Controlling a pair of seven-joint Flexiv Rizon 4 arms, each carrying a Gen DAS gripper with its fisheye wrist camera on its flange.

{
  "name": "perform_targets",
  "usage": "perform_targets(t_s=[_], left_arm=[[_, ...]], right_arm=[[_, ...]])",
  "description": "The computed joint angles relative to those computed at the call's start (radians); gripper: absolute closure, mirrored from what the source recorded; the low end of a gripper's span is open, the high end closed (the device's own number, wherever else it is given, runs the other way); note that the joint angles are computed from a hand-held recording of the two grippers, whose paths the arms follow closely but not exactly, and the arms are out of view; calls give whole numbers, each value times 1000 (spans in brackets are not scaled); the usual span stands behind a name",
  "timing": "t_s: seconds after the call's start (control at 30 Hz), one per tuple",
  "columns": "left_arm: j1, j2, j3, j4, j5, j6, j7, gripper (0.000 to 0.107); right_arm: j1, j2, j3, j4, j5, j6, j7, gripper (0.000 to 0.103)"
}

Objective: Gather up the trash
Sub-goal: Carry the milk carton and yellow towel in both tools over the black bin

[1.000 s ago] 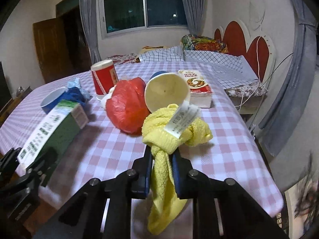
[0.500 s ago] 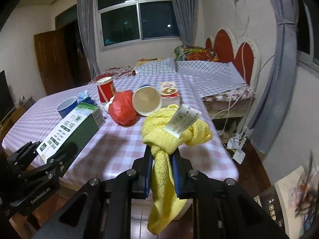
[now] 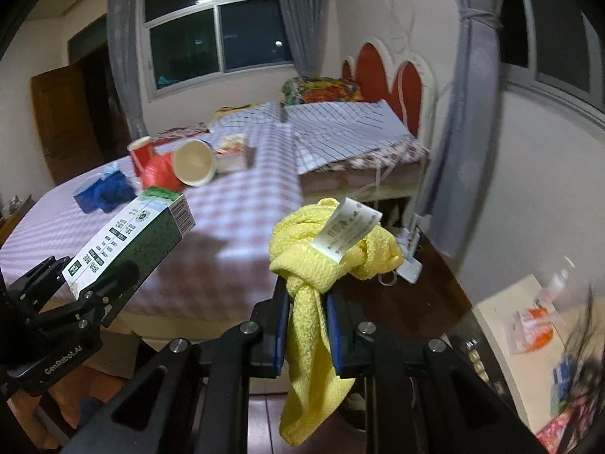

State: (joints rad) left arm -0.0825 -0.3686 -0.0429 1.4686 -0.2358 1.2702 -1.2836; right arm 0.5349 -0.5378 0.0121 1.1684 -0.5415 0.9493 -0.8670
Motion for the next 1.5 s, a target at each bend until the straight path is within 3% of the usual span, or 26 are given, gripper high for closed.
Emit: perform_targets(t_s=[0.27,0.57,1.1,1.5], left_arm=[[-42,-22,-37,-5,-1,-30,28,52],[-87,-65,-51,-14,2,-54,38,52],[-139,-202,-35,-92,46,-187,-16,52],[-143,-335,-54,-137,33,-147,-12,52]], right_arm=[[-52,111,-8,210,-41,36,91,83],[-116,145,16,320,-40,59,116,83],[-189,76,41,365,96,84,5,83],[-235,-73,64,320,213,119,-144,83]])
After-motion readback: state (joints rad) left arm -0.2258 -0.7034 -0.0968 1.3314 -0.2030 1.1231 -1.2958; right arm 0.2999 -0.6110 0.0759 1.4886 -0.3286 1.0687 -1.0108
